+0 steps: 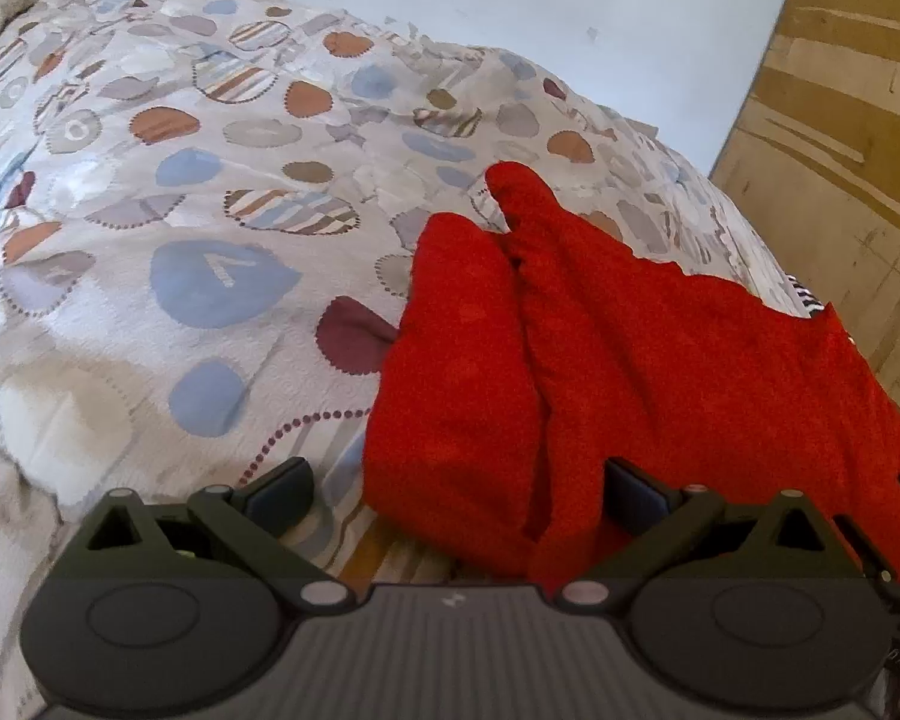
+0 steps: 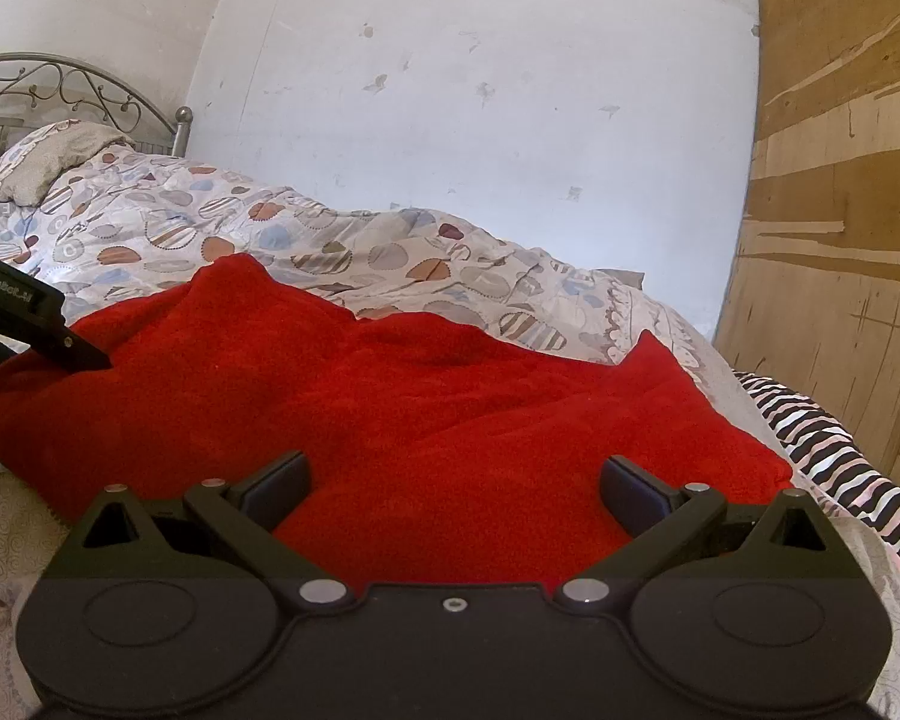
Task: Fold small clothes
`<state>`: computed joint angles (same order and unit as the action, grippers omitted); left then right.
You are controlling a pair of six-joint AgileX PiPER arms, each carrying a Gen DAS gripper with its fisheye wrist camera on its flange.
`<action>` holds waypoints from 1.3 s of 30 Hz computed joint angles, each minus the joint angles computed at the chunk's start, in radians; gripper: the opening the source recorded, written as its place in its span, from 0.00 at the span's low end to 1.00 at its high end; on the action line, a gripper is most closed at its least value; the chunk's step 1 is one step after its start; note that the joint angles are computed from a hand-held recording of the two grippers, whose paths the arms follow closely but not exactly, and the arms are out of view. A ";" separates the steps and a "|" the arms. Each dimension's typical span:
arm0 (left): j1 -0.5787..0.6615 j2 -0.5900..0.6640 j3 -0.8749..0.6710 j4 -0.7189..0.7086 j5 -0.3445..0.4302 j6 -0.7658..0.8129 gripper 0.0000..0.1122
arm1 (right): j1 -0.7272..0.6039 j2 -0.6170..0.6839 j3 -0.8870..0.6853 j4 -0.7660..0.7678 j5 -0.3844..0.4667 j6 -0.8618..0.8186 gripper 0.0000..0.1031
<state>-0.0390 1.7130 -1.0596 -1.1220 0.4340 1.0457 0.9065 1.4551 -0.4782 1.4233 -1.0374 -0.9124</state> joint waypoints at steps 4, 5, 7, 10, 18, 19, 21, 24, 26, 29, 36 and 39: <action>0.037 0.048 -0.058 0.007 0.086 -0.015 0.92 | 0.002 0.001 0.000 0.001 -0.002 0.001 0.99; 0.042 0.051 -0.064 0.008 0.097 -0.018 0.92 | 0.004 0.002 0.000 0.001 -0.004 0.002 0.99; 0.045 0.045 -0.058 -0.001 0.100 -0.006 0.92 | 0.004 0.002 0.000 0.002 -0.004 0.002 0.99; 0.044 0.030 -0.038 -0.033 0.092 0.038 0.88 | 0.006 0.003 0.000 0.003 -0.006 0.002 0.99; 0.059 0.024 -0.048 -0.018 0.125 -0.014 0.77 | 0.010 0.006 0.002 0.004 -0.011 0.006 0.99; 0.060 0.025 -0.049 -0.018 0.127 -0.011 0.75 | 0.010 0.005 0.002 0.005 -0.010 0.005 0.99; 0.058 0.020 -0.046 -0.014 0.124 -0.016 0.74 | 0.012 0.005 0.002 0.005 -0.011 0.006 0.99; 0.051 0.016 -0.045 0.000 0.115 -0.030 0.74 | 0.016 0.007 0.002 0.008 -0.015 0.007 0.99; 0.049 0.016 -0.046 0.004 0.115 -0.040 0.73 | 0.018 0.008 0.002 0.009 -0.018 0.008 0.99; 0.046 0.009 -0.044 0.012 0.118 -0.050 0.69 | 0.022 0.010 0.003 0.010 -0.022 0.010 0.99; 0.048 -0.010 -0.018 -0.030 0.115 -0.033 0.57 | 0.001 0.012 0.001 -0.006 -0.024 0.007 0.99; 0.053 -0.018 -0.002 -0.068 0.113 -0.023 0.54 | 0.000 0.014 0.000 -0.008 -0.031 0.005 0.99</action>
